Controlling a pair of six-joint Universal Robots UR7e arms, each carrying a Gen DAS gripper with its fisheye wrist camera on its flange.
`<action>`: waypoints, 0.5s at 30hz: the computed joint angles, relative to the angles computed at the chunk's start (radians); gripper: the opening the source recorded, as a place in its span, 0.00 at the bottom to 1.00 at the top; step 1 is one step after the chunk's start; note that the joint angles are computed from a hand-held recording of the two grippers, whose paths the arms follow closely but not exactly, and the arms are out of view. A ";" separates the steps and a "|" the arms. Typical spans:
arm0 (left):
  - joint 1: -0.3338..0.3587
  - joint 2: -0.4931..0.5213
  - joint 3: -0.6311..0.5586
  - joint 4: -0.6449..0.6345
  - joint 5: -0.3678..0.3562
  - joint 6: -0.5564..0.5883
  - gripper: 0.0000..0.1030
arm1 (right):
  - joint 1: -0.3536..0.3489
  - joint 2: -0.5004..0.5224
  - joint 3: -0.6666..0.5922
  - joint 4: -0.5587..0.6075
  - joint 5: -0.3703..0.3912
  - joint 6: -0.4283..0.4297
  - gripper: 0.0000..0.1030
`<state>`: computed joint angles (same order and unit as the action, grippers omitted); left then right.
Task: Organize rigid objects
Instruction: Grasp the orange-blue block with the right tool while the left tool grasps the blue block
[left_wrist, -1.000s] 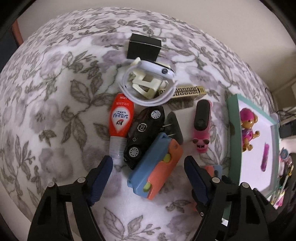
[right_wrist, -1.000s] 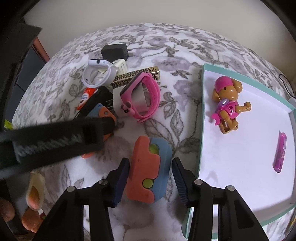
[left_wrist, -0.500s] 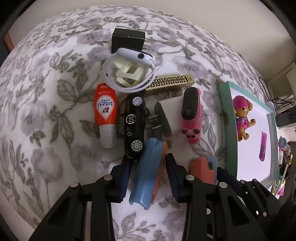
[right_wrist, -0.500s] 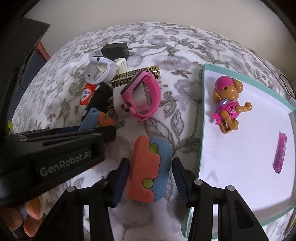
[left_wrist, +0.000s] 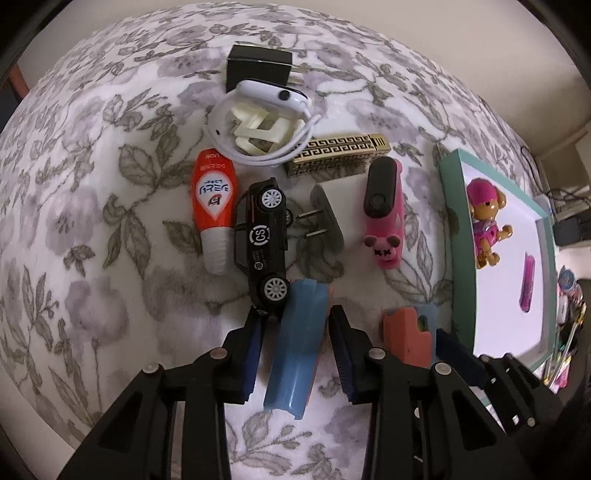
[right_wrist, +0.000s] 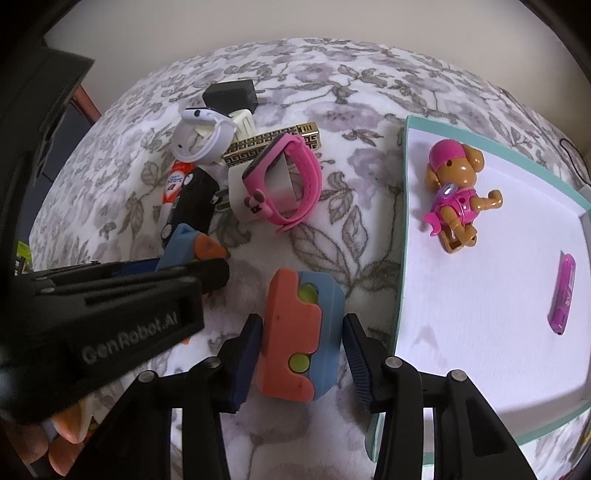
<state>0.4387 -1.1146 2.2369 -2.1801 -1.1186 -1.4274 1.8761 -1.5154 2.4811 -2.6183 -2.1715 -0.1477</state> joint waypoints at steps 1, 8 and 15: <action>-0.001 -0.008 0.006 -0.009 0.002 -0.006 0.36 | 0.000 -0.003 0.000 0.005 0.002 0.003 0.46; -0.024 -0.070 0.036 -0.016 0.020 -0.024 0.36 | 0.000 -0.040 -0.006 0.026 0.021 0.015 0.46; -0.047 -0.101 0.034 -0.006 0.043 -0.034 0.36 | 0.009 -0.045 -0.009 0.023 0.024 0.017 0.46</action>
<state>0.3919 -1.2158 2.2713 -2.1857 -1.0756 -1.4610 1.8852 -1.5605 2.4723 -2.5954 -2.1478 -0.1303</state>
